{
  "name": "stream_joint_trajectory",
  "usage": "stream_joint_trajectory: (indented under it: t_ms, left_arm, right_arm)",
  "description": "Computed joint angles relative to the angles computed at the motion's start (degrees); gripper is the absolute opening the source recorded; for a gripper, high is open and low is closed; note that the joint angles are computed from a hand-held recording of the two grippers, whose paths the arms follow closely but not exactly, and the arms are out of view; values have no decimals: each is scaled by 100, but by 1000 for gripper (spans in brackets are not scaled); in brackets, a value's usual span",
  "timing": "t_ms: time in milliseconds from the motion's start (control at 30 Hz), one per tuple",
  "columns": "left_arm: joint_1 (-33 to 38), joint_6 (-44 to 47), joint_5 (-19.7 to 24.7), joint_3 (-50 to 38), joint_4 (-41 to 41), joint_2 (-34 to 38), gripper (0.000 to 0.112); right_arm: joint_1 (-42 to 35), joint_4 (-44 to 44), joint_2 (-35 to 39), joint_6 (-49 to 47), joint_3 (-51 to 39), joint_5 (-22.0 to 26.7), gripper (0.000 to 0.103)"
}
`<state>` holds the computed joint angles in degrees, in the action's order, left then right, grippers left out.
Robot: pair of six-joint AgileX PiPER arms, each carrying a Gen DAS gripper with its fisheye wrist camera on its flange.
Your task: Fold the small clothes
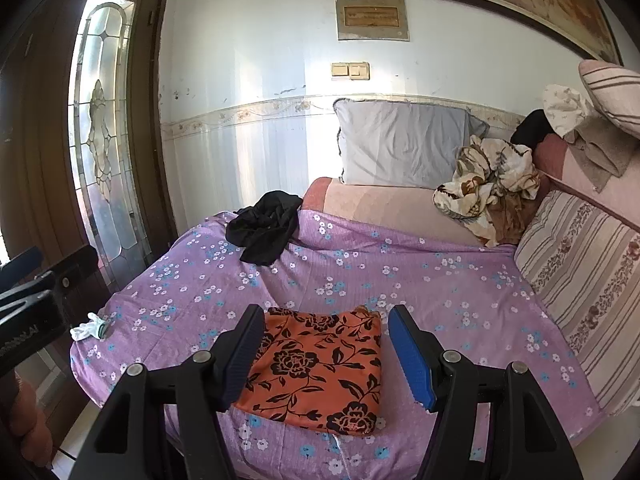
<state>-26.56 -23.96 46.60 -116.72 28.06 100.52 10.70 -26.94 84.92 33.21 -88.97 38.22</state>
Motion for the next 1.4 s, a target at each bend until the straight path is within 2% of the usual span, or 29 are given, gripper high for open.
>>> stream_joint_trajectory:
  t_ms: [400,833,1400]
  left_arm:
    - [122,39,349,-724,-43,551,98]
    - [166,421,593,-1214,-422,1046,98]
    - [238,629,922,-1974,-660,1577,98]
  right_arm:
    - [-109,346,557,-351,-479,-123,68]
    - [-290,570,847,-543,-551,-254,68]
    - [-361,796,1284,-795,-990,-158,68]
